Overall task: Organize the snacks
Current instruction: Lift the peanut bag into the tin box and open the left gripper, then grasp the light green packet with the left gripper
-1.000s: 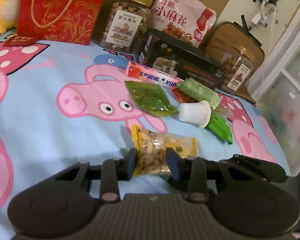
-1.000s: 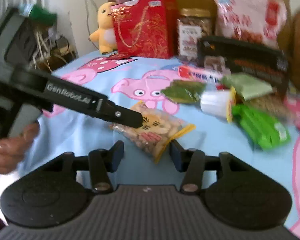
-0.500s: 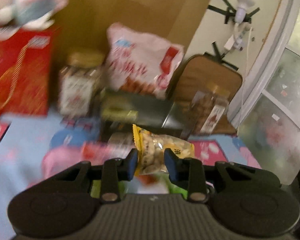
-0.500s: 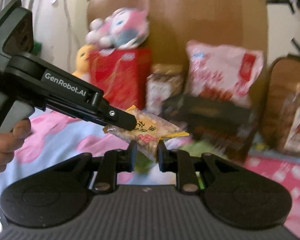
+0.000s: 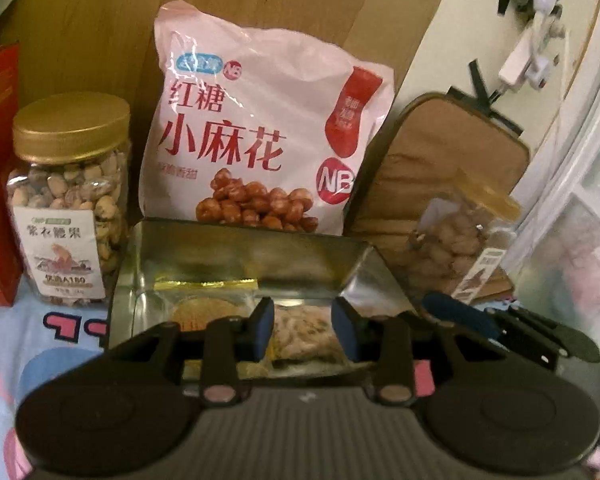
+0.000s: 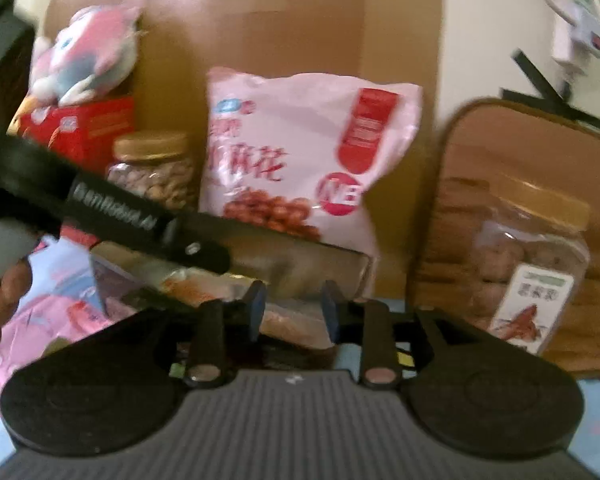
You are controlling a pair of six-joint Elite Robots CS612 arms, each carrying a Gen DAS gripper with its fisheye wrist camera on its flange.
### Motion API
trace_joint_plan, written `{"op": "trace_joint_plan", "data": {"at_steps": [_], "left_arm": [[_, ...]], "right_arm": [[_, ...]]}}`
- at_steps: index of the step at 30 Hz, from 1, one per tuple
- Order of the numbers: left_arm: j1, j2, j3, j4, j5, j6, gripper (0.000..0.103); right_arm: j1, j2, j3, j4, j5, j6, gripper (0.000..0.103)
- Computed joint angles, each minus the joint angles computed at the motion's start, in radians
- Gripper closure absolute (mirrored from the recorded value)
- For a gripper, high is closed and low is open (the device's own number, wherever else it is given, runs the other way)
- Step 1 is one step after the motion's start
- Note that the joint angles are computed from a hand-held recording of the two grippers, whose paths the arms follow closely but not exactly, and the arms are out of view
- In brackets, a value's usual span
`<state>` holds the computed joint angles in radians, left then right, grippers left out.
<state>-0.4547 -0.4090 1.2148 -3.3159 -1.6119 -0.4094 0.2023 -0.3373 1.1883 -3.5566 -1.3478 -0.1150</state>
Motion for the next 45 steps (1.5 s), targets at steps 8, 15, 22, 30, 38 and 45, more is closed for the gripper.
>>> {"op": "trace_joint_plan", "data": {"at_steps": [8, 15, 22, 30, 38, 45], "left_arm": [[0.001, -0.062, 0.166, -0.108, -0.028, 0.043, 0.063], [0.011, -0.02, 0.121, 0.009, -0.114, -0.056, 0.046], [-0.001, -0.044, 0.187, -0.081, -0.096, -0.103, 0.07], [-0.014, -0.132, 0.424, -0.313, -0.044, -0.176, 0.072], [-0.029, -0.173, 0.586, -0.325, 0.042, -0.256, 0.07], [-0.011, -0.178, 0.617, -0.393, 0.073, -0.291, 0.059]], "right_arm": [[-0.072, -0.045, 0.14, -0.042, 0.259, 0.221, 0.069], [-0.079, -0.048, 0.192, 0.026, 0.381, 0.359, 0.067], [-0.051, -0.048, 0.175, 0.067, 0.387, 0.323, 0.08], [-0.051, -0.101, 0.292, -0.009, 0.511, 0.263, 0.085], [-0.014, -0.124, 0.344, 0.112, 0.502, 0.109, 0.08], [-0.016, -0.134, 0.383, 0.064, 0.476, 0.105, 0.063]]}}
